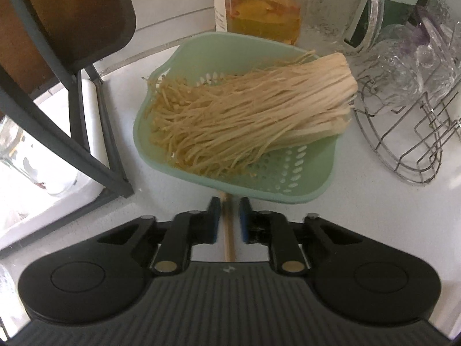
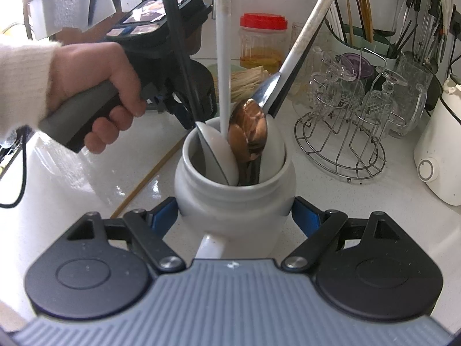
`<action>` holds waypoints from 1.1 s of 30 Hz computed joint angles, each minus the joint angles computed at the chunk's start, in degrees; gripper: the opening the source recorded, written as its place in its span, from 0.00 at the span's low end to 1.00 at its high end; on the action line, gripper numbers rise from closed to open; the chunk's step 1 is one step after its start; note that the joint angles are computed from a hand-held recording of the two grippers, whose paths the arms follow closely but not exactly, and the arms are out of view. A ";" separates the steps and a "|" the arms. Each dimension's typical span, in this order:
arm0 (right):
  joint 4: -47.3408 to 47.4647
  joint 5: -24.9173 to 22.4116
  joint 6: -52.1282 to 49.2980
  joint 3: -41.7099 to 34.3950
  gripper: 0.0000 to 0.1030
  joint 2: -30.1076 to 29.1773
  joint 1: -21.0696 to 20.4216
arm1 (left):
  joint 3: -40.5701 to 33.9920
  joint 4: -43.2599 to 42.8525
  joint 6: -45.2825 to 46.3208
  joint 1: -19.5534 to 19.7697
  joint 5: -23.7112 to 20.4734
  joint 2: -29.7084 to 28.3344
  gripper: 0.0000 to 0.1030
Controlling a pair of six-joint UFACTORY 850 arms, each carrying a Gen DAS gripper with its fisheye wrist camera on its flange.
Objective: Organize utensils
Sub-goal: 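Close the left tool on the wooden chopstick, then lift the wooden chopstick with the left tool toward the mug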
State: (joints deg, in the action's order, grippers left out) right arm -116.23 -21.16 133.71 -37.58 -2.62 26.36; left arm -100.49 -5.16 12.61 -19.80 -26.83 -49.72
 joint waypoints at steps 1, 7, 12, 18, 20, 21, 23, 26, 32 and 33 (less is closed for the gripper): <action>-0.06 -0.04 0.10 0.01 0.85 0.01 0.02 | -0.84 1.17 -0.85 -0.20 -0.49 -0.44 0.09; -0.36 0.05 0.24 0.05 0.86 0.01 -0.07 | -0.62 3.08 -2.60 -0.13 -1.02 -0.04 0.07; 0.46 0.51 -0.75 -0.22 0.86 -0.06 -0.25 | 3.98 2.09 -1.79 -0.06 1.74 3.72 0.07; 0.20 1.23 -0.38 -0.42 0.85 -0.14 -0.62 | 10.69 -1.62 0.14 0.33 5.64 10.00 0.07; 0.35 1.37 -0.40 -0.49 0.86 -0.16 -0.69 | 13.04 -3.15 1.20 0.48 6.75 12.27 0.07; 0.30 1.50 -0.23 -0.55 0.86 -0.21 -0.78 | 14.44 -3.95 1.87 0.52 7.43 13.57 0.07; 0.92 1.60 -0.84 -0.81 0.86 -0.41 -0.85 | 17.25 -5.03 2.70 0.66 8.96 16.10 0.07; 1.02 1.61 -1.04 -0.97 0.86 -0.55 -0.91 | 21.59 -8.06 4.59 0.89 10.98 20.05 0.07; -0.61 1.05 0.28 -0.61 0.86 -0.49 -0.66 | 30.32 -16.59 10.03 1.16 14.47 28.32 0.07; -0.89 1.05 0.47 -0.57 0.86 -0.47 -0.68 | 31.74 -18.50 11.42 1.15 14.93 29.73 0.07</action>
